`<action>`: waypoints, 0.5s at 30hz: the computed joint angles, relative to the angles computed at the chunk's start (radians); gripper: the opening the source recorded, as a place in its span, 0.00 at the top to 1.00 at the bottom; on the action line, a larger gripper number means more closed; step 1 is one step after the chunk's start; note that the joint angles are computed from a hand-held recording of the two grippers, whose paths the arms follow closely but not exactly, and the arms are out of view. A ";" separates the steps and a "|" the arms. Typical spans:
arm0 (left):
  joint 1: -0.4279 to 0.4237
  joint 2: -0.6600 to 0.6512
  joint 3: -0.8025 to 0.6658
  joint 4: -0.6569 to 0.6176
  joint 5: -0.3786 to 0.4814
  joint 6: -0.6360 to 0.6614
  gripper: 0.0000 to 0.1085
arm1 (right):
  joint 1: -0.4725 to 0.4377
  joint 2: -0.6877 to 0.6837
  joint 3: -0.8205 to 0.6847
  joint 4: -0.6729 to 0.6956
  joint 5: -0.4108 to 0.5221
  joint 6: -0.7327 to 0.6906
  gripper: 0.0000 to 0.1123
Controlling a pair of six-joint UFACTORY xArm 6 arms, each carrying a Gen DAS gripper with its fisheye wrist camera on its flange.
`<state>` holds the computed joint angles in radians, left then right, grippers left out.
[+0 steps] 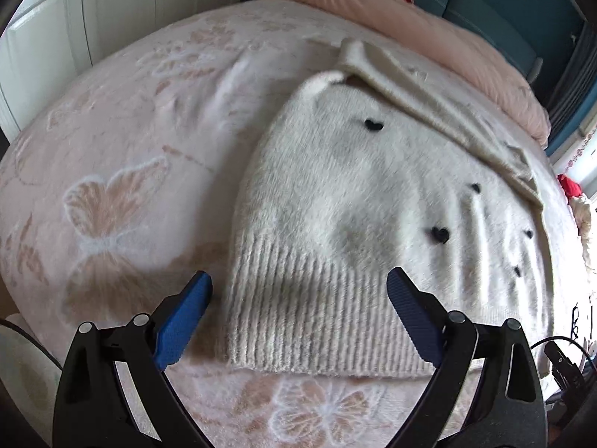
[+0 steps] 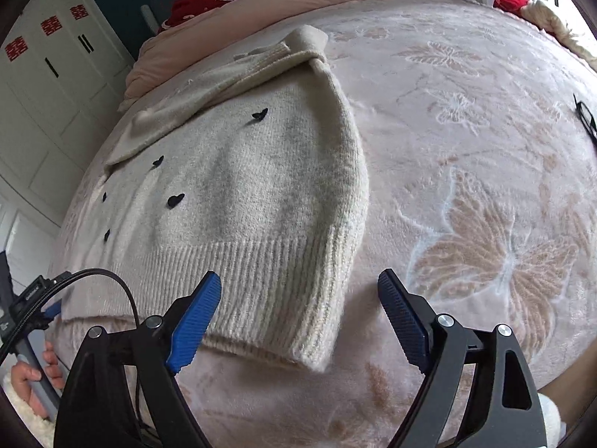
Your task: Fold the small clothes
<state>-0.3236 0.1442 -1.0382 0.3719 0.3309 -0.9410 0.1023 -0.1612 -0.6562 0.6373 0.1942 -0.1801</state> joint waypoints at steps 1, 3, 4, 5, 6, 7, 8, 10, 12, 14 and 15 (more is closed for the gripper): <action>0.003 0.004 0.004 -0.006 0.000 -0.008 0.15 | 0.004 0.001 0.004 0.020 -0.010 -0.008 0.25; 0.008 -0.008 0.022 0.025 -0.023 -0.040 0.15 | 0.012 -0.011 0.017 0.009 -0.022 0.005 0.25; 0.009 -0.012 0.025 0.013 -0.024 -0.032 0.15 | 0.013 -0.014 0.020 -0.003 -0.022 0.014 0.25; 0.010 -0.015 0.027 0.001 -0.026 -0.024 0.15 | 0.014 -0.019 0.023 -0.015 -0.024 0.022 0.25; 0.011 -0.021 0.032 -0.001 -0.030 -0.022 0.15 | 0.016 -0.023 0.025 -0.008 -0.025 0.013 0.25; 0.013 -0.025 0.034 0.015 -0.028 -0.034 0.15 | 0.017 -0.023 0.023 -0.001 -0.019 0.006 0.25; 0.015 -0.026 0.036 0.016 -0.028 -0.035 0.15 | 0.016 -0.020 0.022 -0.011 -0.016 0.015 0.25; 0.018 -0.018 0.037 -0.054 -0.030 0.008 0.15 | 0.018 -0.012 0.020 -0.006 -0.015 0.012 0.31; 0.022 -0.016 0.040 -0.075 -0.046 0.010 0.15 | 0.023 -0.009 0.017 0.010 -0.015 0.002 0.40; 0.023 -0.020 0.038 -0.082 -0.040 -0.001 0.15 | 0.025 -0.011 0.006 0.082 0.009 -0.060 0.54; 0.028 -0.027 0.042 -0.055 -0.043 -0.038 0.15 | 0.024 -0.012 0.002 0.101 0.022 -0.076 0.59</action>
